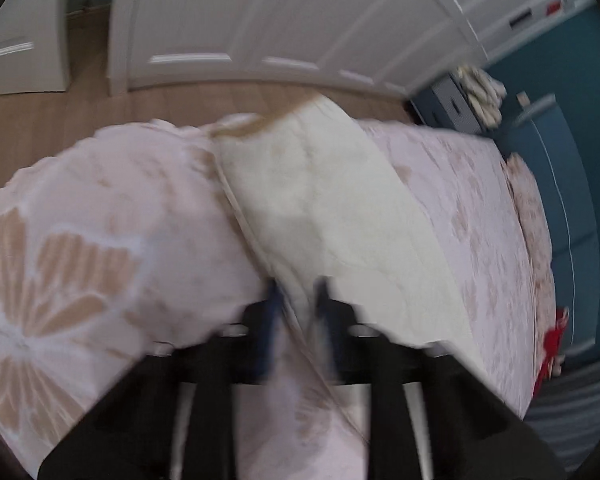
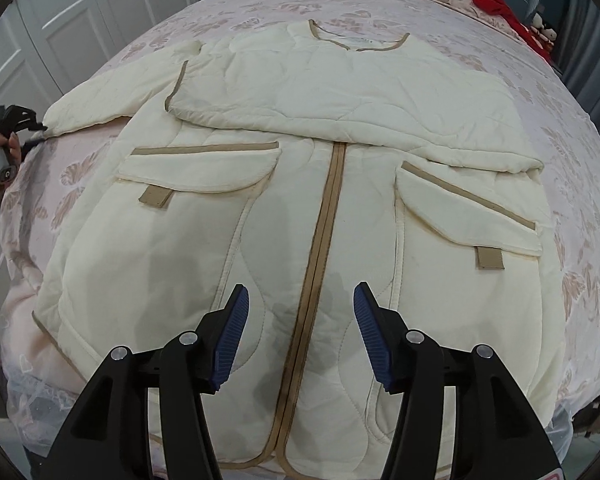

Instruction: Fold large clothes

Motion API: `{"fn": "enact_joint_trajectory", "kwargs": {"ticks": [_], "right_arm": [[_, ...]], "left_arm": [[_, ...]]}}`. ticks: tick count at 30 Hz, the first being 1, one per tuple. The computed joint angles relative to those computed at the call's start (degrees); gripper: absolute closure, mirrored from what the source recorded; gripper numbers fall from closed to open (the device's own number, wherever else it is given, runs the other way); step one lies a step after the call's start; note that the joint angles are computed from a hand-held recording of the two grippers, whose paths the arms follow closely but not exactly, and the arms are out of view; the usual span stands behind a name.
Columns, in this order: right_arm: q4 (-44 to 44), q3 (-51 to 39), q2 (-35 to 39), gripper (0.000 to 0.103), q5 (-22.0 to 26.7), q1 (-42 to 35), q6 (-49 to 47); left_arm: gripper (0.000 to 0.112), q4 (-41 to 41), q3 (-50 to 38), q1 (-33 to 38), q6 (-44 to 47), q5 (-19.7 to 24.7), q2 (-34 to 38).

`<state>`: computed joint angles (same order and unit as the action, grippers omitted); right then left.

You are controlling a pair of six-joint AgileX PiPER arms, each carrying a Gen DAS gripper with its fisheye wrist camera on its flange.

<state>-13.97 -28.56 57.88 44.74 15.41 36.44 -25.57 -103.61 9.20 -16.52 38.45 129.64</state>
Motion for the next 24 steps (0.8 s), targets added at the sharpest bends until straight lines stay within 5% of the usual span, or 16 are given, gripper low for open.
{"fn": "enact_joint_trajectory", "kwargs": {"ticks": [5, 14, 18, 24], "right_arm": [[0.5, -0.1, -2.2, 0.049, 0.5, -2.0, -1.5], [8.5, 1.3, -8.3, 0.049, -0.1, -15.2, -14.6], [16.6, 2.1, -11.4, 0.049, 0.6, -27.8, -28.6], [33.5, 3.4, -13.5, 0.048, 5.7, -58.5, -61.6]], "left_arm": [[0.107, 3.2, 1.0, -5.6, 3.8, -3.1, -9.1], [0.108, 21.2, -16.1, -31.0, 0.8, 3.9, -17.7], [0.108, 20.9, -27.2, -42.6, 0.6, 10.8, -12.0], [0.104, 23.7, -32.6, -57.7, -4.7, 15.2, -1.6]]}}
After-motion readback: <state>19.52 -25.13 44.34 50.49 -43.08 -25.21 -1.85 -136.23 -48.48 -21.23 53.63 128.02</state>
